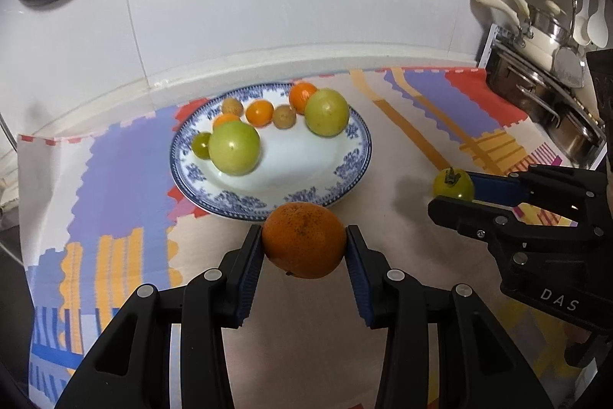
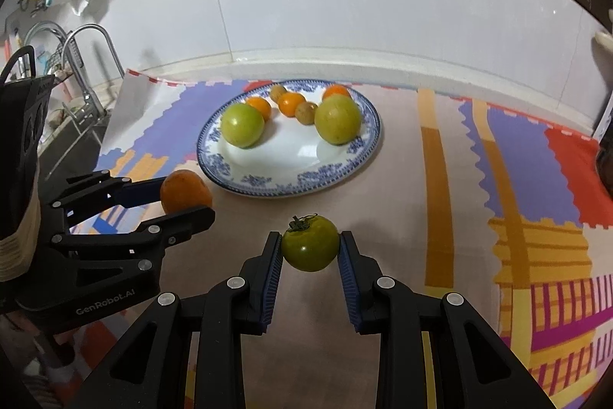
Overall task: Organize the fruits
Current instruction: 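Carry both fruits onto the plate and open both tools to release them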
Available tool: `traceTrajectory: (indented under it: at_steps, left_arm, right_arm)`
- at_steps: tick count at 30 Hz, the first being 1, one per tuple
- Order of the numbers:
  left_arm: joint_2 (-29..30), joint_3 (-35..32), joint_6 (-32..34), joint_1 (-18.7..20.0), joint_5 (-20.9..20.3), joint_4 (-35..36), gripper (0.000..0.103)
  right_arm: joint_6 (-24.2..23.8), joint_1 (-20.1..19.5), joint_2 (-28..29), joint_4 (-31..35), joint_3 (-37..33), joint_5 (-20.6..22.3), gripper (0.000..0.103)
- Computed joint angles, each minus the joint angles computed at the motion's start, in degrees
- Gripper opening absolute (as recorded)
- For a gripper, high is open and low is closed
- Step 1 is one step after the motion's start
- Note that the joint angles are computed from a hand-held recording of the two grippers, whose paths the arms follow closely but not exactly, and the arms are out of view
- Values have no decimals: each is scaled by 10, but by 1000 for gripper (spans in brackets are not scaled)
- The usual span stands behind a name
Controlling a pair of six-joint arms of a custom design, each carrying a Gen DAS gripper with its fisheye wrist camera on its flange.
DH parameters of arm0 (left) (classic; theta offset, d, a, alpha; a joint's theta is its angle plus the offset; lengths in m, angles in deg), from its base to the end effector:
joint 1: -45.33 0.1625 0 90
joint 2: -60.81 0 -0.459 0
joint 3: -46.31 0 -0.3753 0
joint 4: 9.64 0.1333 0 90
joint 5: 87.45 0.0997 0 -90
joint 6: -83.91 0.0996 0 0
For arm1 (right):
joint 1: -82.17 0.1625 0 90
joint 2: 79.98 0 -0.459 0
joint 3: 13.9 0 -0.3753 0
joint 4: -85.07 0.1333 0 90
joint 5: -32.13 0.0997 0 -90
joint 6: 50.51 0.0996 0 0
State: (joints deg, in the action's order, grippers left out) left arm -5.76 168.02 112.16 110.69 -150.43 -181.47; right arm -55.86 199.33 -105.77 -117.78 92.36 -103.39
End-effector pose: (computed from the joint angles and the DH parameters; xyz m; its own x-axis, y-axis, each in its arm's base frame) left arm -0.0570 -0.5525 0.2412 -0.6119 0.5482 -0.5701 0.7517 0.6274 -0.2035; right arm 0.3279 -0.5028 -0.0135 -0.7584 -0.0500 0.6499 -0.4582 0.7500 -0.4770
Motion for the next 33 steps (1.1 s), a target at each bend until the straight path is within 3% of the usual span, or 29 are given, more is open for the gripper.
traceTrajectory:
  at_steps: [13, 33]
  left_arm:
    - [4, -30, 35, -7, -11, -23, 42]
    - [84, -132, 31, 19, -19, 29, 42]
  right_arm:
    - [-64, 10, 1, -16, -36, 12, 31]
    - [-88, -42, 10, 53, -110, 61, 31]
